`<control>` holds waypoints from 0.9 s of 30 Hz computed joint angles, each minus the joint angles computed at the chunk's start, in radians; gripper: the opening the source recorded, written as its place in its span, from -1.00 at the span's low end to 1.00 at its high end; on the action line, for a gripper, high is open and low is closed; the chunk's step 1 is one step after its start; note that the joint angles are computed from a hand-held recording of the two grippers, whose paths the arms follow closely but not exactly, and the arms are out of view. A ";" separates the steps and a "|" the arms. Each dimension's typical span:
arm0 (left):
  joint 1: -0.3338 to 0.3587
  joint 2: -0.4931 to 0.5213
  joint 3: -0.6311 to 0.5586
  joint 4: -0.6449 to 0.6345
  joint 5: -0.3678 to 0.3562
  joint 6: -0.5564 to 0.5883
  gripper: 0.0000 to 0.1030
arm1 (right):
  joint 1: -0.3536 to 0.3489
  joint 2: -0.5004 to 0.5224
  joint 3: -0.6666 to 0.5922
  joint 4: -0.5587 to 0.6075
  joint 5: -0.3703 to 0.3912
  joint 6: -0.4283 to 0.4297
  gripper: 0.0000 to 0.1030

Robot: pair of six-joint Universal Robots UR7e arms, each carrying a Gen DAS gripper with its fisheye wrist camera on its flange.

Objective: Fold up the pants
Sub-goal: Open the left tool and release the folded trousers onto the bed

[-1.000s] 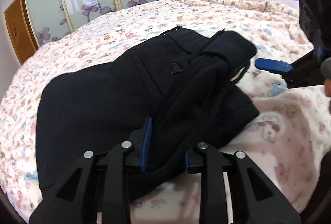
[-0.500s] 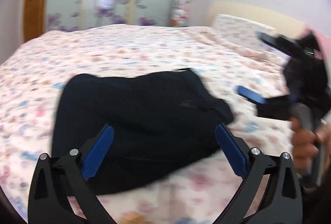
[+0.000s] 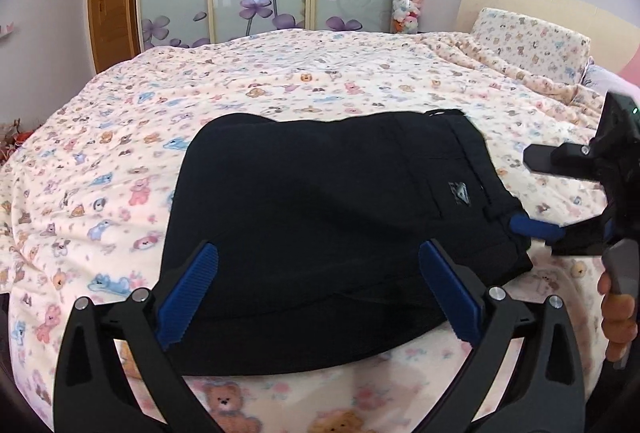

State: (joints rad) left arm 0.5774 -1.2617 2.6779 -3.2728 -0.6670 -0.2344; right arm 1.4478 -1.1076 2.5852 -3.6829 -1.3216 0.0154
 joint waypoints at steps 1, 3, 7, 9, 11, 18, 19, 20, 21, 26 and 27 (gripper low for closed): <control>0.001 0.000 -0.001 0.005 0.002 0.001 0.96 | -0.012 -0.004 0.004 0.001 0.021 0.006 0.97; 0.002 0.003 -0.003 0.015 0.011 0.001 0.96 | -0.012 -0.007 0.007 0.005 0.020 0.005 0.97; 0.004 -0.002 -0.007 0.037 0.014 -0.005 0.96 | 0.043 -0.018 0.007 -0.011 -0.031 -0.009 0.97; 0.017 -0.015 -0.002 -0.009 -0.012 0.003 0.96 | 0.049 -0.026 0.014 -0.029 0.005 -0.045 0.97; 0.025 -0.013 -0.006 -0.032 -0.006 -0.004 0.96 | 0.052 -0.027 0.020 -0.045 0.036 -0.081 0.97; 0.010 0.019 -0.036 0.005 0.078 -0.029 0.96 | 0.027 0.005 0.008 -0.016 -0.062 0.003 0.97; 0.007 0.025 -0.039 0.012 0.089 -0.032 0.96 | 0.029 0.004 0.009 -0.014 -0.066 -0.004 0.97; 0.003 0.033 -0.046 0.043 0.111 -0.043 0.96 | 0.027 0.002 0.013 -0.018 -0.067 -0.010 0.97; -0.002 0.040 -0.053 0.080 0.135 -0.060 0.96 | 0.029 0.005 0.015 -0.026 -0.070 -0.011 0.97; -0.028 0.081 -0.064 0.170 0.233 -0.105 0.96 | -0.007 0.007 0.022 -0.042 -0.004 0.008 0.97; -0.031 0.082 -0.066 0.178 0.236 -0.108 0.96 | -0.016 0.008 0.022 -0.042 0.013 0.014 0.97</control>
